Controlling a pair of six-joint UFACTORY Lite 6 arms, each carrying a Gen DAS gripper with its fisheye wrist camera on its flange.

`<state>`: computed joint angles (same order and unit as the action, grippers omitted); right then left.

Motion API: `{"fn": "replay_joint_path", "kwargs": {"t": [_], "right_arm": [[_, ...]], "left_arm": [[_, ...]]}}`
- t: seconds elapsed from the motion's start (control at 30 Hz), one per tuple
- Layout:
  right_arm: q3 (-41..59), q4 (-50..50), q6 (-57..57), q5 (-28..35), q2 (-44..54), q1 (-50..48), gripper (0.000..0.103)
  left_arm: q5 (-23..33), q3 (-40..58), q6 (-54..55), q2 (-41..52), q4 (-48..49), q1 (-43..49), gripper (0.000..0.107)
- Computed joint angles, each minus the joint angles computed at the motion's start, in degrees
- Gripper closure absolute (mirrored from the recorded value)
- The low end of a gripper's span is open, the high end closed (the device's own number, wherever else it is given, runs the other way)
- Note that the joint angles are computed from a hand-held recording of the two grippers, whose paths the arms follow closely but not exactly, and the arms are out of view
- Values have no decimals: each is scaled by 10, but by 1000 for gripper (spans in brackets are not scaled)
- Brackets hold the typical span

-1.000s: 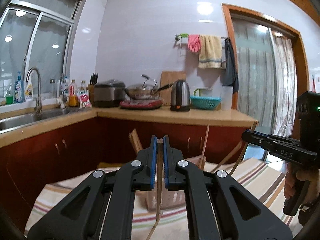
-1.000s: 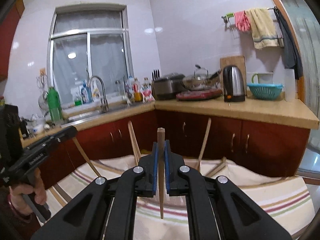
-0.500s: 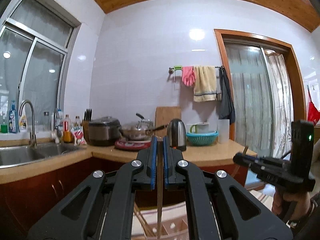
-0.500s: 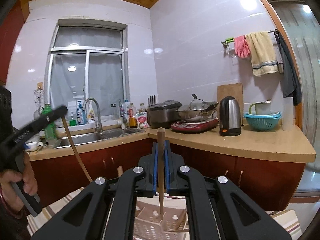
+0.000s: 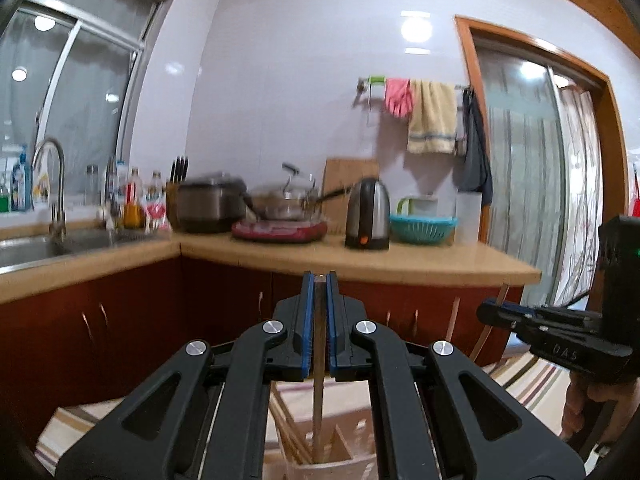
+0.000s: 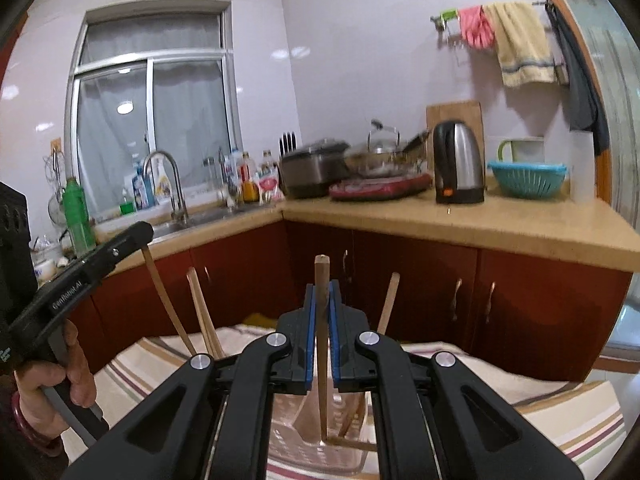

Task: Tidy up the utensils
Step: 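Open both tools to release the chopsticks into the holder, then move both open tools down to the last loose chopsticks on the cloth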

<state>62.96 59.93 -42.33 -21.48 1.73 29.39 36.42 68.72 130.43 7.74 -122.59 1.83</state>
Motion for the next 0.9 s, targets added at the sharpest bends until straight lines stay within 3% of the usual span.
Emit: {"fn": "replay_joint_path", "kwargs": {"t": [0.07,0.13,0.17,0.2,0.23,0.27,0.47,0.73,0.9], "right_arm": [[1,-1,5,9,11,-5,96],[-6,-8,17,6,11,-4,91],[-12,2,8,1,7,-1,81],[-18,11,1,-6,1,3,75],[-27,17,-5,-17,-7,8,65],[-30,21,-9,-21,-11,11,63],[-82,93,-76,-42,-89,36,55],[-228,208,-150,-116,-248,124,52],[-369,301,-171,-225,-352,251,52]], "left_arm": [[-3,-2,3,16,5,2,93],[-7,-10,11,23,-1,6,67],[0,-21,15,20,-9,11,48],[12,-32,12,16,-9,19,44],[15,-35,4,16,-2,24,44],[15,-39,-9,12,11,31,42],[37,-108,-21,-42,45,72,30],[77,-256,-19,-155,115,155,27],[105,-354,9,-199,155,225,27]]}}
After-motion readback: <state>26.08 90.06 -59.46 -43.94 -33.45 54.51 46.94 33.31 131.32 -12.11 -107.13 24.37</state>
